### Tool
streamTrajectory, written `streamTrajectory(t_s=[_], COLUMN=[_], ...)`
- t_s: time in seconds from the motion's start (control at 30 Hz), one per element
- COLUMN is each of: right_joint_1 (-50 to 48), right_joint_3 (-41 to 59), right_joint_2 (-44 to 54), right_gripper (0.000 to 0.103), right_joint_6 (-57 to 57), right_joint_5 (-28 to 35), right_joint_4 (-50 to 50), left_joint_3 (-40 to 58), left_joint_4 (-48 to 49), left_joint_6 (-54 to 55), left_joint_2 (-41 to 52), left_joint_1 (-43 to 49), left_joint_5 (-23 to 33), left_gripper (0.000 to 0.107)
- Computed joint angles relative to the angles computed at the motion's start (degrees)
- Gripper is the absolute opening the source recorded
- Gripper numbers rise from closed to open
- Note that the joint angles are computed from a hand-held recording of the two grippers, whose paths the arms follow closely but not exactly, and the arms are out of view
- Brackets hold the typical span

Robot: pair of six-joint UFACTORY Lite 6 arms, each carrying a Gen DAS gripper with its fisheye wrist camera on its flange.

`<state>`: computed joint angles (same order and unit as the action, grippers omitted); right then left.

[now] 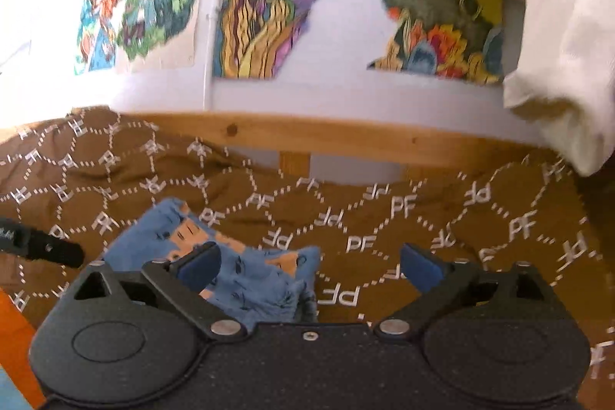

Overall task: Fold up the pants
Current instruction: 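Open both tools and lower the folded pants onto the duvet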

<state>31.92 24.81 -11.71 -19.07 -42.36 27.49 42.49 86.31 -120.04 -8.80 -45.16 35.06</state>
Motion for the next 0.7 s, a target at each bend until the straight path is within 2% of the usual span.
streamTrajectory(t_s=[0.3, 0.47, 0.57, 0.7], right_joint_1=[11.75, 22.83, 32.79, 50.55], right_joint_3=[-8.37, -12.53, -14.47, -16.87], right_joint_2=[-19.29, -29.69, -34.86, -39.0], right_gripper=[0.102, 0.102, 0.102, 0.102], right_joint_6=[-16.72, -28.98, -35.17, -37.36], right_joint_5=[-1.71, -6.35, -13.88, -30.21], right_joint_4=[22.19, 39.0, 49.77, 61.63], left_joint_3=[-2.25, -4.06, -5.27, -6.3], left_joint_4=[-2.28, -4.19, -5.67, -8.49], left_joint_6=[1.17, 0.53, -1.01, -1.78], left_joint_2=[-5.72, -7.98, -8.28, -7.46], left_joint_1=[-14.48, -23.09, -28.2, -33.95], left_joint_5=[16.73, 25.32, 29.2, 32.98], left_gripper=[0.103, 0.103, 0.103, 0.103])
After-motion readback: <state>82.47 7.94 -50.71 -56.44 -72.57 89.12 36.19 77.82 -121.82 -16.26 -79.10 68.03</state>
